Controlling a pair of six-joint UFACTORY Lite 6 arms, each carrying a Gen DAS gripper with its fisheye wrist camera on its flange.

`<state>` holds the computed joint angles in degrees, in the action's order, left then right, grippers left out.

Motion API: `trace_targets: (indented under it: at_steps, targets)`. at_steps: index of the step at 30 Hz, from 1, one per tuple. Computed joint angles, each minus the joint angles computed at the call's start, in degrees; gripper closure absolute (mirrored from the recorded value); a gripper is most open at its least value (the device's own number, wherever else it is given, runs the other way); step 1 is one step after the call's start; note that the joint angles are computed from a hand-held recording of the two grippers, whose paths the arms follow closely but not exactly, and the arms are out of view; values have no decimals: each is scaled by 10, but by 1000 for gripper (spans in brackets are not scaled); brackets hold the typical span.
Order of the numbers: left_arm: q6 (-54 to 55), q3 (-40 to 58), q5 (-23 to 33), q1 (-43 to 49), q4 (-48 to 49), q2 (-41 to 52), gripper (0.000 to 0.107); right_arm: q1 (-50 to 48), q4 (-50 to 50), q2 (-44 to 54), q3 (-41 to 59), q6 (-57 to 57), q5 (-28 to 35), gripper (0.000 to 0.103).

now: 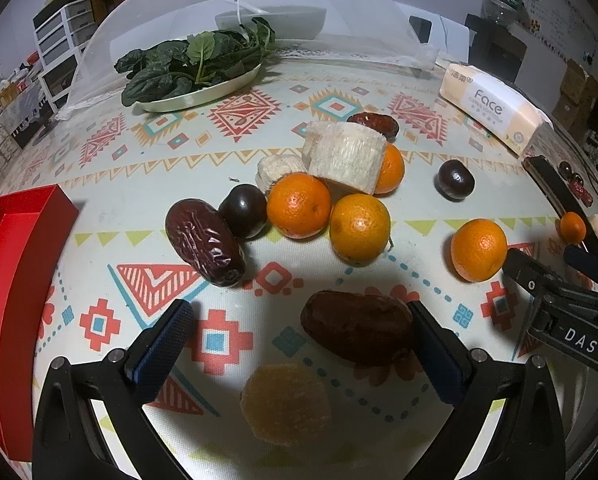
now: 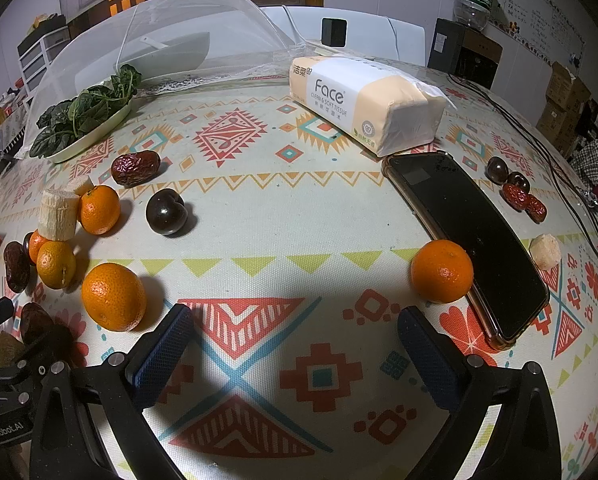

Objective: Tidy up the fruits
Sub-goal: 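Grasp a red date with the right tool while the left tool grasps a pale round yam slice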

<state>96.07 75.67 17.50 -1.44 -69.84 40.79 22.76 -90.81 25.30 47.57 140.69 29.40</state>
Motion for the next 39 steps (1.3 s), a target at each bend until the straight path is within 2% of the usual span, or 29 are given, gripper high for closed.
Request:
trace_targets:
  at_steps: [4, 6, 10, 13, 15, 18, 21, 28, 30, 31, 32, 36, 39]
  targets:
    - [8, 1, 49, 27, -8, -4, 4, 0, 0, 0, 0, -1, 0, 0]
    - [87, -30, 84, 57, -83, -31, 8, 0, 0, -1, 0, -1, 0, 0]
    - [280, -113, 162, 135, -236, -119, 9, -1, -2, -1, -2, 1, -1, 0]
    - [336, -132, 242, 216, -274, -167, 9, -3, -8, -3, -4, 5, -2, 0]
    - [322, -111, 276, 263, -261, -172, 9, -9, -49, -8, -13, 21, -14, 0]
    - [271, -48, 293, 300, -222, -142, 9, -12, -76, -22, -23, 49, -24, 0]
    - [240, -7, 301, 319, -185, -105, 9, -12, -13, -15, -11, -27, -37, 0]
    - [194, 25, 322, 323, -98, -45, 9, -4, -6, -20, -15, -36, -39, 0]
    - [205, 20, 333, 325, -95, -43, 9, 0, 24, -35, -26, -60, -42, 8]
    - [210, 18, 339, 324, -88, -41, 9, 9, 44, -54, -38, -64, -38, 25]
    - [213, 15, 346, 323, -79, -40, 9, 20, 43, -75, -52, -49, -35, 34]
    - [212, 10, 355, 312, -60, -27, 9, 88, -43, -140, -74, 38, -18, 34]
    - [211, 5, 353, 307, -50, -24, 9, 100, -182, -114, -29, 123, -64, 36]
